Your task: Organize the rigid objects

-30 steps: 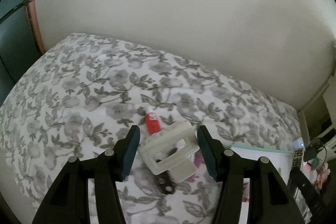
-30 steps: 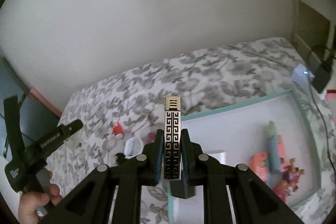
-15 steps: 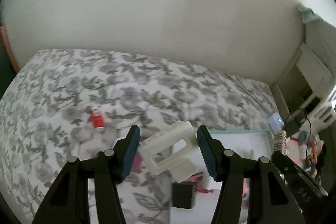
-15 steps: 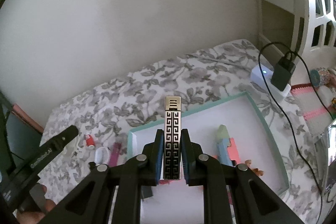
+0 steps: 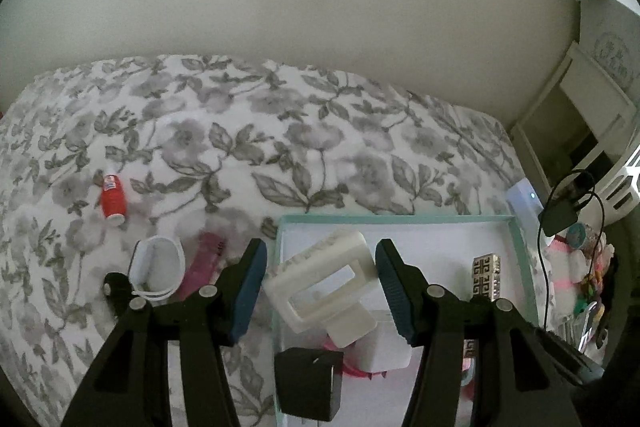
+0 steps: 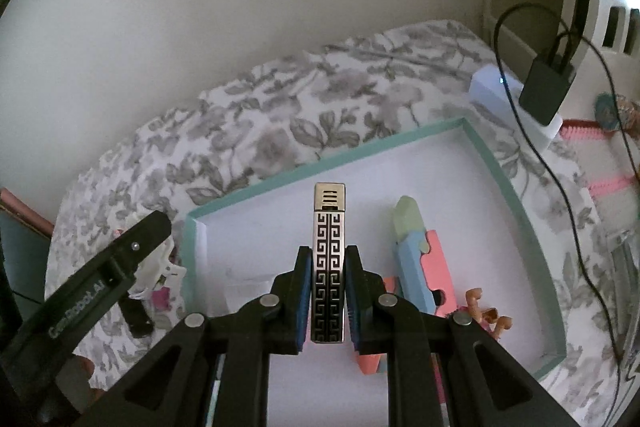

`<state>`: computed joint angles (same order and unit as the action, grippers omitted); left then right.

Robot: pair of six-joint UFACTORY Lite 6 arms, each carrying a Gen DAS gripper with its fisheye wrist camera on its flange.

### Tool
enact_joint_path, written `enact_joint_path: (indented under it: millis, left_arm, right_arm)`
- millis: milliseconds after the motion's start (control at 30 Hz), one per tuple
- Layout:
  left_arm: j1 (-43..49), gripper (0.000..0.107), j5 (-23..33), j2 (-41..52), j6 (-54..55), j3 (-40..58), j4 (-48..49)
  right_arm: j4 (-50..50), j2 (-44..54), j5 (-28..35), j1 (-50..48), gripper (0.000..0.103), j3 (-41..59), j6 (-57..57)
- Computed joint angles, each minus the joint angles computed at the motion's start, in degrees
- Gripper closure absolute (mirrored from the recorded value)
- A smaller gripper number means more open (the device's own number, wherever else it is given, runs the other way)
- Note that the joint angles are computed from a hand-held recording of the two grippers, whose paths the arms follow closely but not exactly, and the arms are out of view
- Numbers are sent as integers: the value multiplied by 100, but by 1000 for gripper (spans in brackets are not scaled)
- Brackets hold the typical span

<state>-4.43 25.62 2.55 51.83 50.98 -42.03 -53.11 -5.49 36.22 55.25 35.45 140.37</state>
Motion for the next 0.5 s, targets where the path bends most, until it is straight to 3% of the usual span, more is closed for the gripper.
enact_joint_path:
  millis: [500]
  left_arm:
    - [9,49,155,777,682,156,-691]
  right_arm:
    - [-139,542,-713,-381,86,33,-48]
